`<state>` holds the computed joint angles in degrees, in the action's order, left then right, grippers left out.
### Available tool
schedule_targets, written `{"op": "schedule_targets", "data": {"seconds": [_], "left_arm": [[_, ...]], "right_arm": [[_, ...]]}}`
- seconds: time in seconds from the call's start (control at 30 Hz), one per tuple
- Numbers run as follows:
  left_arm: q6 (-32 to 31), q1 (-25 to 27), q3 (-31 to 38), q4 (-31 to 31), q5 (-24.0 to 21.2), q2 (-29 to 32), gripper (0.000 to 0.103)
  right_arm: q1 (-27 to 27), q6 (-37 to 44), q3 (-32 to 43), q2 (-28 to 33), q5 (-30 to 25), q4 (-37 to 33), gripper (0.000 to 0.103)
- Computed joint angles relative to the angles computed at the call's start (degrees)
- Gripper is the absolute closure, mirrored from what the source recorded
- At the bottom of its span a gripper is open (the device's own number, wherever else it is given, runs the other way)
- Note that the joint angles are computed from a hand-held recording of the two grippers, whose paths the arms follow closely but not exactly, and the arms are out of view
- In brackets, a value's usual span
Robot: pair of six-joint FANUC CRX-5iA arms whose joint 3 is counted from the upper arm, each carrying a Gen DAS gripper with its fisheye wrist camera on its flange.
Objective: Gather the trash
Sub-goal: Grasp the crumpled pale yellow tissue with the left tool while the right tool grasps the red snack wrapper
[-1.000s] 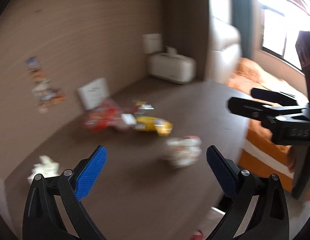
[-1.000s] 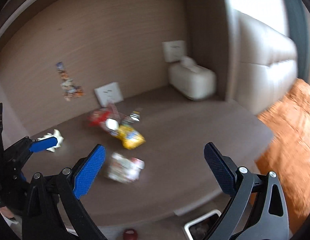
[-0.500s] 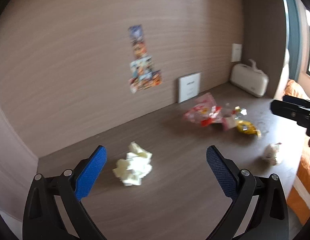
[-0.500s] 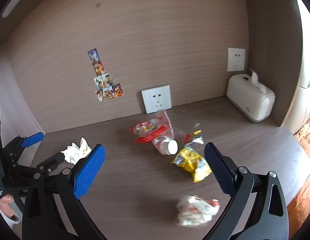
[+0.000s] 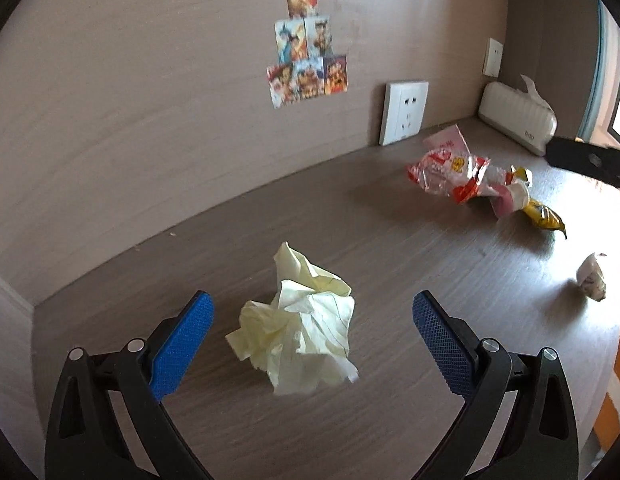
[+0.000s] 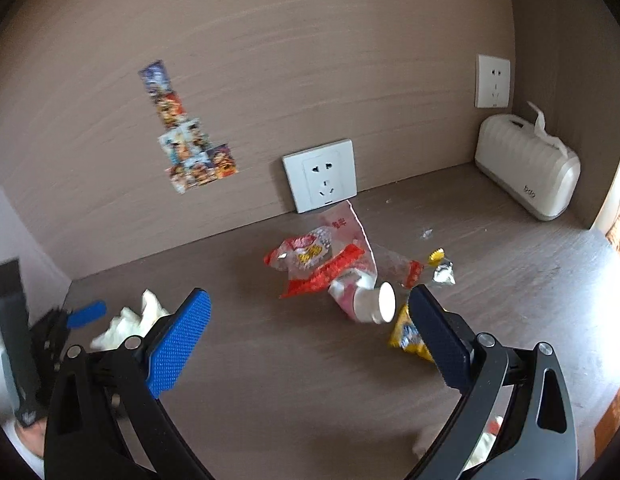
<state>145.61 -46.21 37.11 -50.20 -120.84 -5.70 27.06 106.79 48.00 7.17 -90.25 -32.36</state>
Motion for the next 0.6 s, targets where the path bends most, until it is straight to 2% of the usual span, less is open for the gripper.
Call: {"op": "schedule_targets", "data": {"seconds": [0.3,0.47,0.57,0.6], "left_arm": [[-3.0,9.6,-5.8,10.2,8.8,-3.2,0.005],[-4.8,15.2,-8.6,15.5,13.5,-4.5,0.006],[-5.7,18.1,-10.1,18.7,15.2,-4.7,0.014],[-6.0,18.9,-10.5,19.7,15.4,-4.7,0.022]], "right_arm": [[7.2,-3.4,2.4,5.3,2.8,8.2,0.005],[10.1,-4.1,5.5,9.5,1.3,12.8,0.005],[10.9,-4.5,6.6,11.1,0.2,14.3,0.006],[11.1,-4.3,6.7,11.4,-0.1,14.7,0.010]]}}
